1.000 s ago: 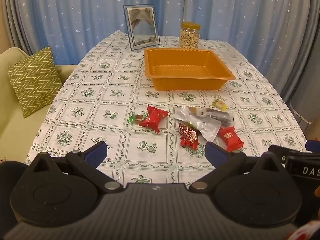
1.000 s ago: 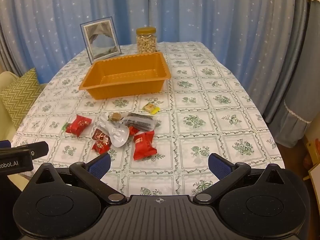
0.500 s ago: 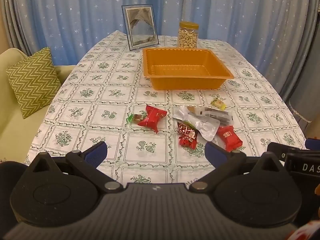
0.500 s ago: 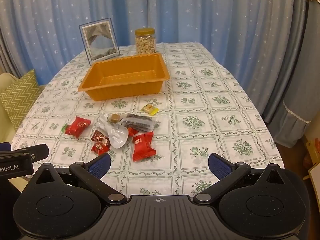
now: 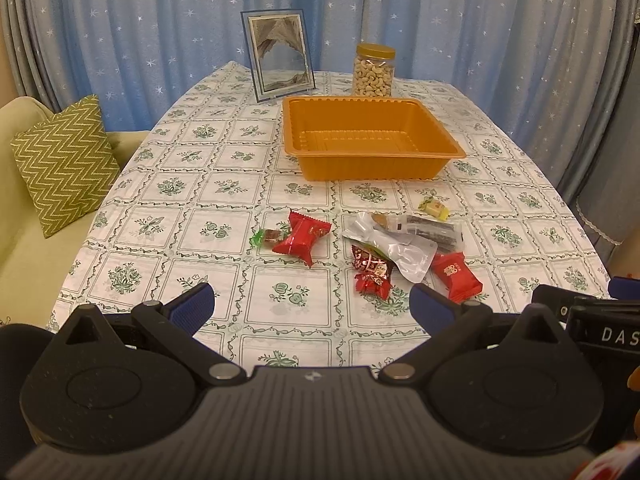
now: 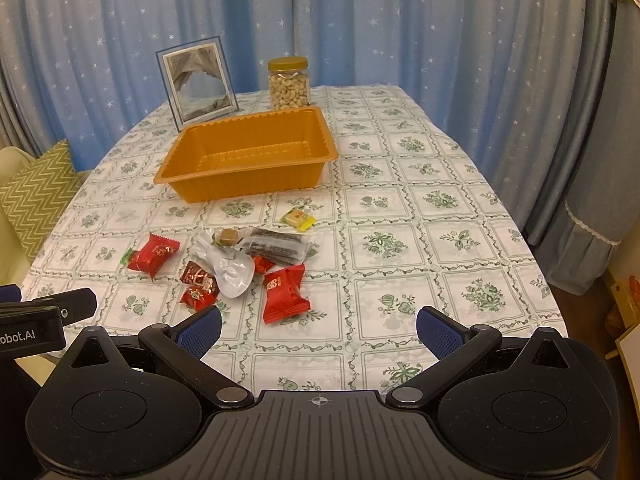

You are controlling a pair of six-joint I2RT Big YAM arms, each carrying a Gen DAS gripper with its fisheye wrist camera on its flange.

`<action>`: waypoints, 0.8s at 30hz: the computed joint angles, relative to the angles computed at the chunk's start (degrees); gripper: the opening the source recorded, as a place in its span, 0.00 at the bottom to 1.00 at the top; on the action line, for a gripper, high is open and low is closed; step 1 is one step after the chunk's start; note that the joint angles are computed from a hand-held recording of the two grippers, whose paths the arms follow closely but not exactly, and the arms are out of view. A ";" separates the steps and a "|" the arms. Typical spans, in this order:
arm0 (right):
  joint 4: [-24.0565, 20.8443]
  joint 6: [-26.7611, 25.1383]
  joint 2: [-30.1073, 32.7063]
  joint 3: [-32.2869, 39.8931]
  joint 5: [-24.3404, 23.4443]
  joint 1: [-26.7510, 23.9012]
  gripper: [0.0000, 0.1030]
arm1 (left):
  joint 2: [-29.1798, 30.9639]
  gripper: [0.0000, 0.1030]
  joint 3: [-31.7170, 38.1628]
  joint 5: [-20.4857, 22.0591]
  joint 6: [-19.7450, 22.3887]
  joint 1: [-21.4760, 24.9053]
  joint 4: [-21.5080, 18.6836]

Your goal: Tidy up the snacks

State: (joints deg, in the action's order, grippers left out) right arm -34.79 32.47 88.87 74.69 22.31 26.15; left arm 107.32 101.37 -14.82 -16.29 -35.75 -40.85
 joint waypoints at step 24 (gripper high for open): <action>0.15 0.19 0.04 -0.07 0.52 -0.16 1.00 | 0.25 1.00 0.30 0.24 0.18 -0.16 0.00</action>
State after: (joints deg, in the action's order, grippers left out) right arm -34.64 32.66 88.91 74.62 22.83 25.98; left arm 107.57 101.67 -14.58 -16.11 -35.91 -40.85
